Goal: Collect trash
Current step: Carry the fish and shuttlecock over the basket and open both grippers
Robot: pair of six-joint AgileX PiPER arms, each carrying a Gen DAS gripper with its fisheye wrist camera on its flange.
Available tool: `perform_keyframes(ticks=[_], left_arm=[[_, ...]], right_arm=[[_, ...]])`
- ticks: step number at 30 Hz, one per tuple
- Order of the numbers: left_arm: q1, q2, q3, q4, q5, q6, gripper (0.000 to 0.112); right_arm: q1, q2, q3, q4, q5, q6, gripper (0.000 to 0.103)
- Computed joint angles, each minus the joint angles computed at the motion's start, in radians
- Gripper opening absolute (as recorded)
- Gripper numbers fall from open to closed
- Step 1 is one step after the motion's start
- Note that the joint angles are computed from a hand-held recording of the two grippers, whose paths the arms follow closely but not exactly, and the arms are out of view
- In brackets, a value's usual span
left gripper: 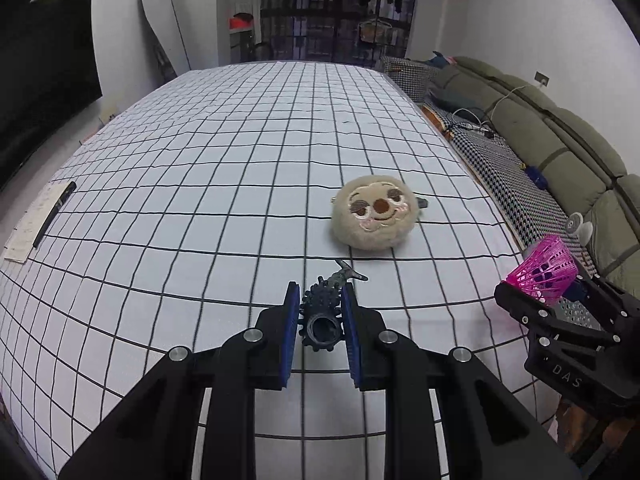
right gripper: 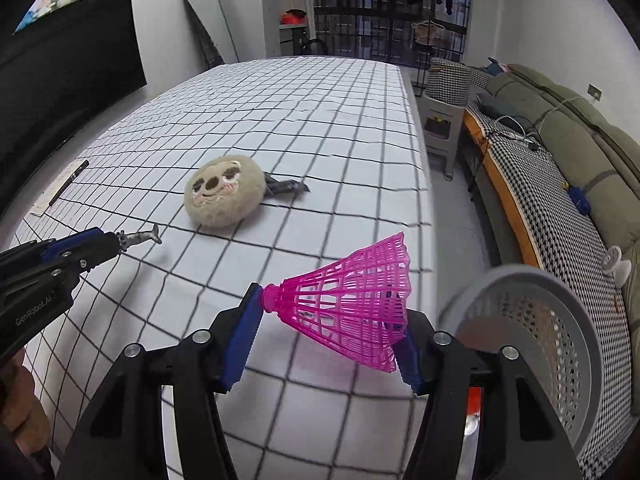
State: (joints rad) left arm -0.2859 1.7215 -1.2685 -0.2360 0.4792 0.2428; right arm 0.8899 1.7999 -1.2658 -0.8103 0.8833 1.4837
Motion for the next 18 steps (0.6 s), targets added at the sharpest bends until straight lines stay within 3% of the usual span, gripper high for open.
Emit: perform_keyframes(ticks=[8,18], left_arm=[[-0.17,-0.026,-0.002,0.015,0.011,-0.056,0.021],[-0.436,0.083,-0.146,0.173,0.083,-0.234,0.021]], right_arm=[[0.062,-0.227,0.268,-0.042,0.07,0.221,0.058],[0.095,-0.526,0.604,-0.03,0.166,0.419,0.058]])
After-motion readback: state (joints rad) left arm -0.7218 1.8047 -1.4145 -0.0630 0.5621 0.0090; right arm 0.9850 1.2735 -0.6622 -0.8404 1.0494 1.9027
